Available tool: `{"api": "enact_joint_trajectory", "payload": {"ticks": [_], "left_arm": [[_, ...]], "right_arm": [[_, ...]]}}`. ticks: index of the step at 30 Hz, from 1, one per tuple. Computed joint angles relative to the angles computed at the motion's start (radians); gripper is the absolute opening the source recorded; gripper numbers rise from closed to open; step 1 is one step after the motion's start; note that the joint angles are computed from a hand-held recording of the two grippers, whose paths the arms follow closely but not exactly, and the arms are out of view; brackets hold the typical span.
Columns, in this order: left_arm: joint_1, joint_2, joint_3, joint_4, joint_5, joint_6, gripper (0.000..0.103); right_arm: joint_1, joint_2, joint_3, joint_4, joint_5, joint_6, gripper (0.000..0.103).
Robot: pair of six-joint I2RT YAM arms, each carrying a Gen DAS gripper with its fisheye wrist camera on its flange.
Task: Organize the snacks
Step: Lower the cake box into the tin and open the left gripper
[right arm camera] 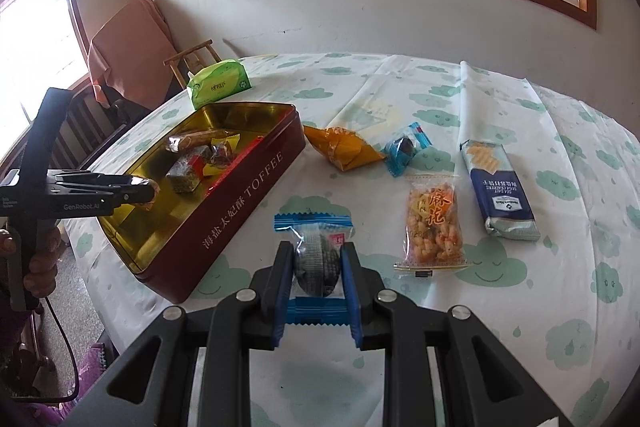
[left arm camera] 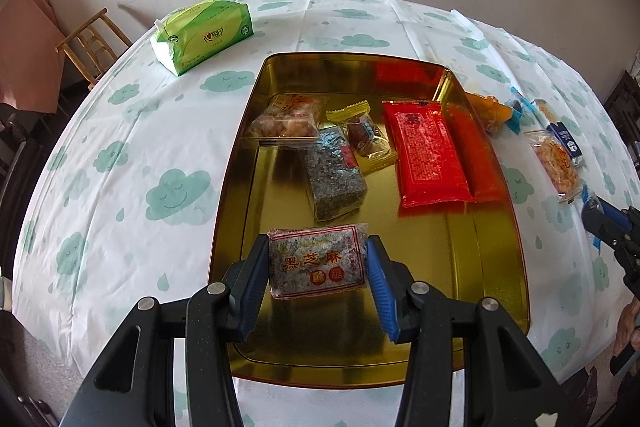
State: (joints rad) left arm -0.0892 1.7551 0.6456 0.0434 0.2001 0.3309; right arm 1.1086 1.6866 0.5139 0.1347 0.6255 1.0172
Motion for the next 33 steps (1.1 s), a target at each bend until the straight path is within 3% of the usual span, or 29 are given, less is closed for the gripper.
{"api": "enact_joint_trajectory", "payload": {"ticks": [14,25,33], "left_arm": [[0.007,-0.032,-0.023,0.032,-0.006,0.005,0.044],[0.063,-0.168,-0.103,0.029,0.034,0.001,0.058],[0.14,-0.264,-0.153,-0.007,0.089,0.032,0.058]], "right_arm": [[0.007,-0.026,0.023,-0.044,0.007,-0.005,0.024],[-0.012,-0.046,0.097,-0.07,-0.008,-0.072,0.024],[-0.101,0.053,0.23,0.026,-0.143,-0.197,0.024]]}}
